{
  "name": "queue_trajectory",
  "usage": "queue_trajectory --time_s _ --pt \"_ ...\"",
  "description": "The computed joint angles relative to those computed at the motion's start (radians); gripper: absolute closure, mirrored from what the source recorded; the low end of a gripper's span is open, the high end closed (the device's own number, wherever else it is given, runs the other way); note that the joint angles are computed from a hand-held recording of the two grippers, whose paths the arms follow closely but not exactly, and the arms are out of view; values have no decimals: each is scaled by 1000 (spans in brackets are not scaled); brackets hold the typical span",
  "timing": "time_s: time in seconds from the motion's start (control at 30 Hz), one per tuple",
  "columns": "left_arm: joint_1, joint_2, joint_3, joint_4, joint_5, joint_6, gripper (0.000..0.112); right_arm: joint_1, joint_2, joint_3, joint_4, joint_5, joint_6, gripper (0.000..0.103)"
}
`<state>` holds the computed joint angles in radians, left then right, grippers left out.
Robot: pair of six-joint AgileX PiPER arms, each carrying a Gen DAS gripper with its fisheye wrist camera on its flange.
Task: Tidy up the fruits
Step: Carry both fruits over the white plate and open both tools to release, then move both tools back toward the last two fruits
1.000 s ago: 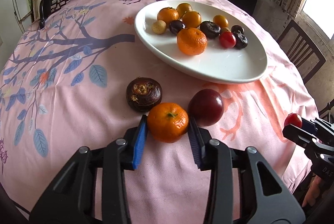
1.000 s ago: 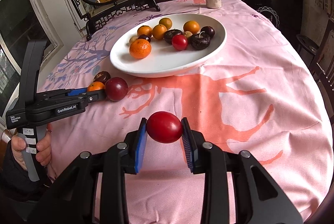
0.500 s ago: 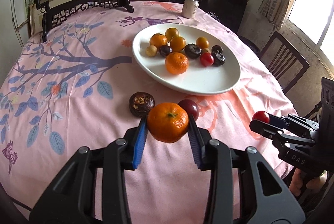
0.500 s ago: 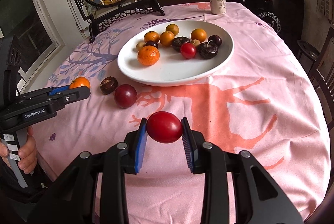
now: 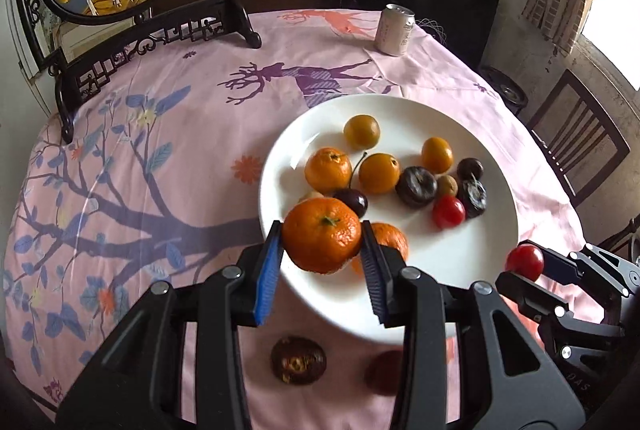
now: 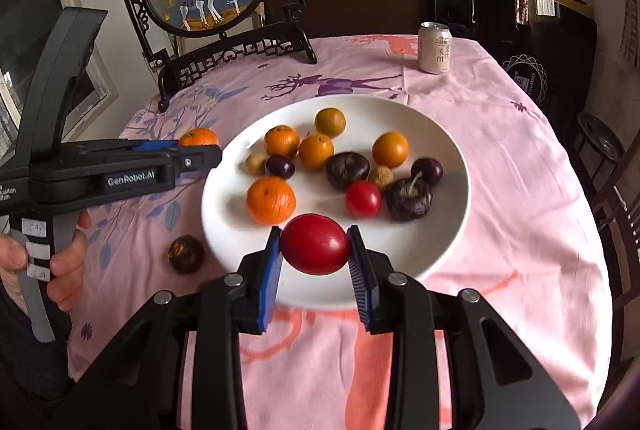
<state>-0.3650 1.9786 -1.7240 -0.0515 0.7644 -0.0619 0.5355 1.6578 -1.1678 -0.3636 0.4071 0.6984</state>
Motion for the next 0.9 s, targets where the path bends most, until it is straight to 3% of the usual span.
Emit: queue_trajectory --time_s 0.17,0.37,0.4,0.43,0.53,0.6,0.7,0.8,0.9 --pt "9 168 -223 -21 121 -11 74 -62 204 -226 66 80 -103 71" --pt "24 206 -268 -64 136 15 72 -73 269 -294 124 69 -192 70" --pt "27 202 -266 -75 131 20 65 -74 272 -301 125 75 -196 69" --pt "28 190 -252 -80 120 22 59 -70 270 -301 112 80 -182 61" --pt "27 109 -159 -64 61 25 55 -45 212 -244 -39 78 -25 48" --pt "38 19 -51 -94 9 53 53 -25 138 -172 -126 77 65 47" --pt "46 -168 193 -87 -123 58 42 29 -18 -6 -274 79 244 43" --pt "40 -358 461 -19 -281 4 37 107 -158 165 -411 69 454 35" --pt "63 -472 643 -44 -371 19 33 192 -214 245 -479 87 591 35"
